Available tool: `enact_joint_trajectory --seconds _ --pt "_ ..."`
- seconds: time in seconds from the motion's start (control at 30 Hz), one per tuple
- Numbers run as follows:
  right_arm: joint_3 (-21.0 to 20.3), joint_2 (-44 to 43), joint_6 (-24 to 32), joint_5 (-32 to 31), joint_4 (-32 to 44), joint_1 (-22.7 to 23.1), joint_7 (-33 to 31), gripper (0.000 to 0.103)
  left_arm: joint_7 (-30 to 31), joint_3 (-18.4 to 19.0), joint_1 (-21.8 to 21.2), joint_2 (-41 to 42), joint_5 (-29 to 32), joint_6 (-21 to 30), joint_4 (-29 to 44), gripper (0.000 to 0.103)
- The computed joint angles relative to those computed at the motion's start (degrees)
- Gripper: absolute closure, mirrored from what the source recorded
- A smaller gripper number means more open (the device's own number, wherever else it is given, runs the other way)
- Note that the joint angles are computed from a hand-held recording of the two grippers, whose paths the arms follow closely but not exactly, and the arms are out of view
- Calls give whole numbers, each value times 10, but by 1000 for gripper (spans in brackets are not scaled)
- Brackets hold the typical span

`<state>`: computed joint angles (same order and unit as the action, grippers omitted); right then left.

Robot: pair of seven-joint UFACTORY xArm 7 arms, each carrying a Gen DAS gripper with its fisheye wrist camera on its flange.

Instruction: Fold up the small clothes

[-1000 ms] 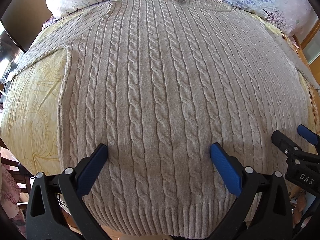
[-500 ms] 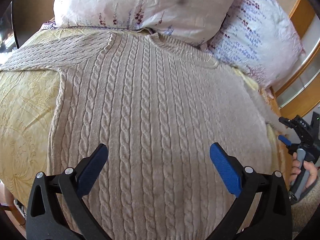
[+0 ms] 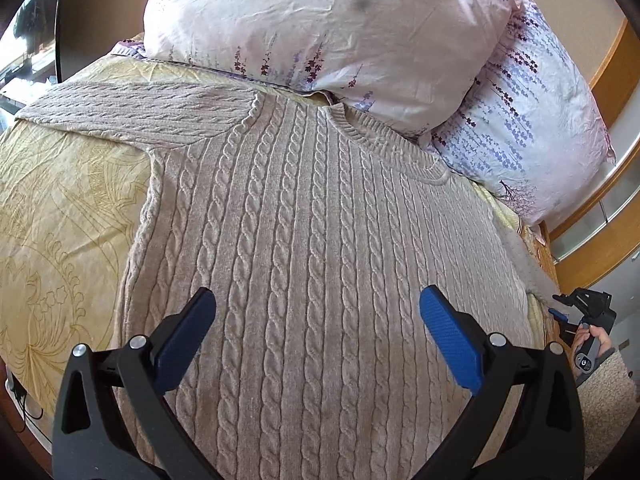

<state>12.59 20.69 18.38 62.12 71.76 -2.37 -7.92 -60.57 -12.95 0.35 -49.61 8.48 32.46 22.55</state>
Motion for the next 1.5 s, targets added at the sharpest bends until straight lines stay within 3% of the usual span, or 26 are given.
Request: enact_joint_trajectory --seconds 0.07,0.2,0.4,0.53,0.7,0.8,0.93,1.07,1.13,1.2,1.23,1.27,1.5 --pt "6 8 -3 18 6 -7 -15 88 -5 3 -1 -11 -5 -1 -7 2" --pt "16 13 -11 65 11 -16 -64 93 -13 21 -9 -36 -28 -18 -29 2" --pt "37 -10 -39 172 45 -3 -236 93 -30 35 -1 -86 -56 -29 -62 2" --pt "50 -38 19 260 71 12 -367 94 -30 42 4 -105 -65 -38 -78 2" --pt "56 -52 106 278 88 64 -425 94 -16 50 2 -116 -74 -62 -92 2" --pt "53 -28 129 216 105 118 -396 94 -6 50 4 -125 -76 -70 -96 2" --pt "41 26 117 48 126 203 -290 94 8 57 4 -149 -79 -67 -108 2" --pt "38 53 116 -69 124 235 -185 93 25 70 5 -181 -86 -58 -123 2" --pt "46 55 129 -79 126 222 -155 90 38 76 8 -198 -87 -54 -128 2" --pt "65 55 136 -50 126 191 -149 81 52 87 11 -210 -90 -54 -134 2" --pt "67 51 128 -35 123 181 -141 68 60 93 13 -214 -92 -53 -136 2" --pt "70 42 118 -13 112 168 -139 61 67 99 16 -218 -94 -52 -138 2" --pt "53 45 46 35 108 151 -55 62 128 159 65 -245 -115 -41 -150 2"
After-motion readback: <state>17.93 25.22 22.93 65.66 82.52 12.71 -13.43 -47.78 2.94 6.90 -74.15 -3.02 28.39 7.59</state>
